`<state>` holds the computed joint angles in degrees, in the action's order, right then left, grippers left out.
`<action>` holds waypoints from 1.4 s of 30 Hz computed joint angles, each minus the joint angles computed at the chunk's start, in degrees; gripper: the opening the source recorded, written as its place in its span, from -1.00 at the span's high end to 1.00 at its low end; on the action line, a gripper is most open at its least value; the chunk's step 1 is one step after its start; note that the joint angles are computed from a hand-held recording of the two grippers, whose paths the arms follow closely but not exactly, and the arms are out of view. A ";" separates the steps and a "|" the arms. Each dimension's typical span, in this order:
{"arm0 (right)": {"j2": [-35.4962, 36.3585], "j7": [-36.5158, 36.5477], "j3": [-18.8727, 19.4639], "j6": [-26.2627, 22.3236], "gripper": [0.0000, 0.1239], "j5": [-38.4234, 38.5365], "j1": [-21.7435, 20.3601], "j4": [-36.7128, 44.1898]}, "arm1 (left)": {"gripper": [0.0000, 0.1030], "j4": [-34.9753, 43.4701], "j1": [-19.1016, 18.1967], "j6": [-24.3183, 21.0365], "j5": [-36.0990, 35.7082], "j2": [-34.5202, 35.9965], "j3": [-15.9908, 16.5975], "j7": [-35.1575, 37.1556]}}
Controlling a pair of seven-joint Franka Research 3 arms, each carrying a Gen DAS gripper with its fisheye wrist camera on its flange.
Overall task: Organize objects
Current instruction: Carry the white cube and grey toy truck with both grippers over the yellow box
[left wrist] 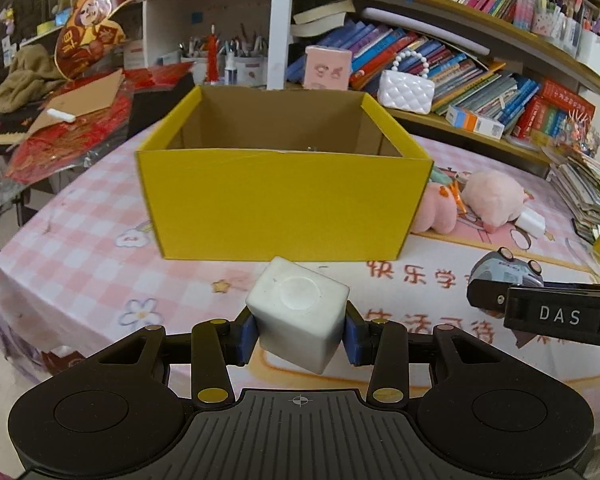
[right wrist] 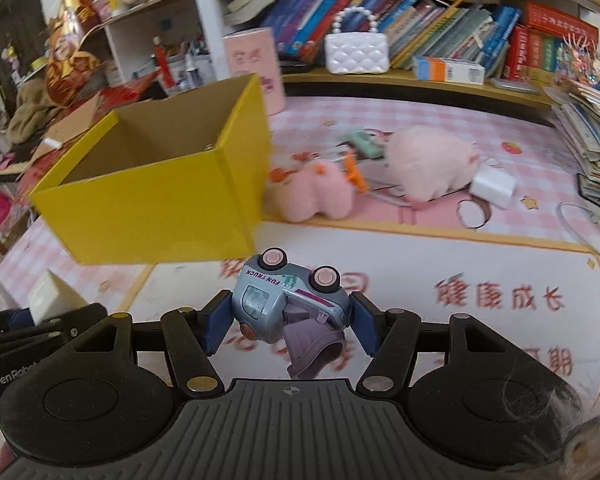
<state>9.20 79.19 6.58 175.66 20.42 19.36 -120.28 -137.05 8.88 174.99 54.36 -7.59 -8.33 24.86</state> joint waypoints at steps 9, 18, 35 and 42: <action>-2.48 9.83 -1.61 2.36 0.04 -7.00 5.53 -4.43 | 0.22 -8.44 2.20 3.35 -6.17 -6.70 2.05 9.76; -3.37 20.05 -2.60 3.80 0.04 -13.91 9.42 -6.68 | 0.22 -15.09 3.88 4.89 -14.03 -11.99 3.57 20.52; -3.47 52.60 -12.83 3.62 0.04 -49.69 16.33 -4.09 | 0.22 -16.40 8.13 12.13 -25.68 -12.38 1.31 30.55; 0.01 57.11 -13.92 5.95 0.04 -55.42 14.99 2.55 | 0.22 -12.01 17.58 15.33 -31.02 -9.08 -8.80 34.25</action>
